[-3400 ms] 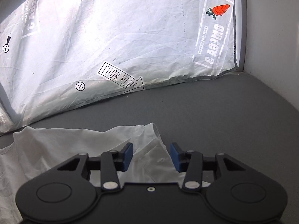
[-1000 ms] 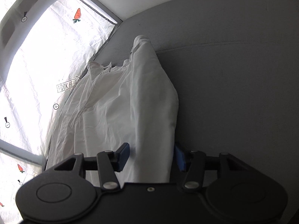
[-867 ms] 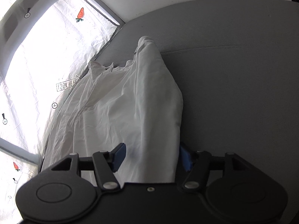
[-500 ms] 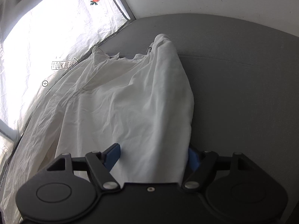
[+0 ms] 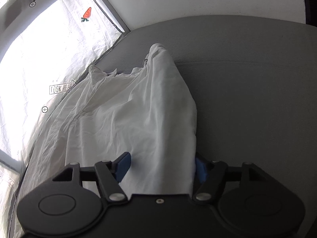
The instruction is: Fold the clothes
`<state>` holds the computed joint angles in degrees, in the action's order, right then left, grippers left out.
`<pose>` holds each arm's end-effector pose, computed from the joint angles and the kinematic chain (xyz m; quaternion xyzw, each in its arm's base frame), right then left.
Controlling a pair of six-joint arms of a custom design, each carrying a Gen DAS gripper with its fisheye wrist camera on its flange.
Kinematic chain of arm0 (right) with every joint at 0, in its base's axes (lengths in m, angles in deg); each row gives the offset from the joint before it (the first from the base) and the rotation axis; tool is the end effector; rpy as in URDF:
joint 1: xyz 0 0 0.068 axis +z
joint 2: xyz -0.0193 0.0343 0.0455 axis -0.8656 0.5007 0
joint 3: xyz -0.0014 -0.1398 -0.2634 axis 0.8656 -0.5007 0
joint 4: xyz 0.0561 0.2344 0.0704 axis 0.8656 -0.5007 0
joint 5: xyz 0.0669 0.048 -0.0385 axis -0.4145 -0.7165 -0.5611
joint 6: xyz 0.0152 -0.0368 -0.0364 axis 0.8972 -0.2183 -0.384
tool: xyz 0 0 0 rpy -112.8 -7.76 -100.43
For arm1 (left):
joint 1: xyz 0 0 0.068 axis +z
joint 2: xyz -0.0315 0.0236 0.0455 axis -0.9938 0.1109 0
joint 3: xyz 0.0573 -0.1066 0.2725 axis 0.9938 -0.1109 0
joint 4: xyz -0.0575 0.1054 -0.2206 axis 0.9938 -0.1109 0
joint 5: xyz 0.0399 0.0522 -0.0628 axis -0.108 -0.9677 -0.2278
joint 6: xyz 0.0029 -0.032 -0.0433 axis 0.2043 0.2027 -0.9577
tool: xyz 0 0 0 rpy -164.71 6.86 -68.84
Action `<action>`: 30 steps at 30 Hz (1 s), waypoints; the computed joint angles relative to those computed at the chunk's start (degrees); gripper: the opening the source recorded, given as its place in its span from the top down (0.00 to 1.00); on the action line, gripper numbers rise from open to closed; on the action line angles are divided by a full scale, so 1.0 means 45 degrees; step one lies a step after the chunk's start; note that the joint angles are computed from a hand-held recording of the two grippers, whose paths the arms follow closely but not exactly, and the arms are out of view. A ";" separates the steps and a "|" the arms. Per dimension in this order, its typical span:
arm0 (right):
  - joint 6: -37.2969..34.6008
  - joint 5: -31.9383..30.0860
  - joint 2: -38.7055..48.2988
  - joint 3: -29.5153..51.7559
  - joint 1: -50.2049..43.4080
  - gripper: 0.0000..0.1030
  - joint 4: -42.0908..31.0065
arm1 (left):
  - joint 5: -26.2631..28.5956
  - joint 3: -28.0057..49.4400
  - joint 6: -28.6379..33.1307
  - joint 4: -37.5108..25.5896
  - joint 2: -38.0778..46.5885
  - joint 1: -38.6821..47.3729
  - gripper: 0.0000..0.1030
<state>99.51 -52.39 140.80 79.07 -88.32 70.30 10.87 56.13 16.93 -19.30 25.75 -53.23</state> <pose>0.1671 -0.0972 0.1443 0.6329 0.6792 0.0005 0.3716 0.2558 0.1353 0.1640 -0.3025 0.9129 -0.1429 0.2340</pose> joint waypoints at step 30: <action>-0.0645 -0.3931 -0.4867 0.3434 -0.2832 0.96 -0.1549 | -0.1015 0.5463 -0.4155 -0.1601 -0.3595 -0.3023 0.95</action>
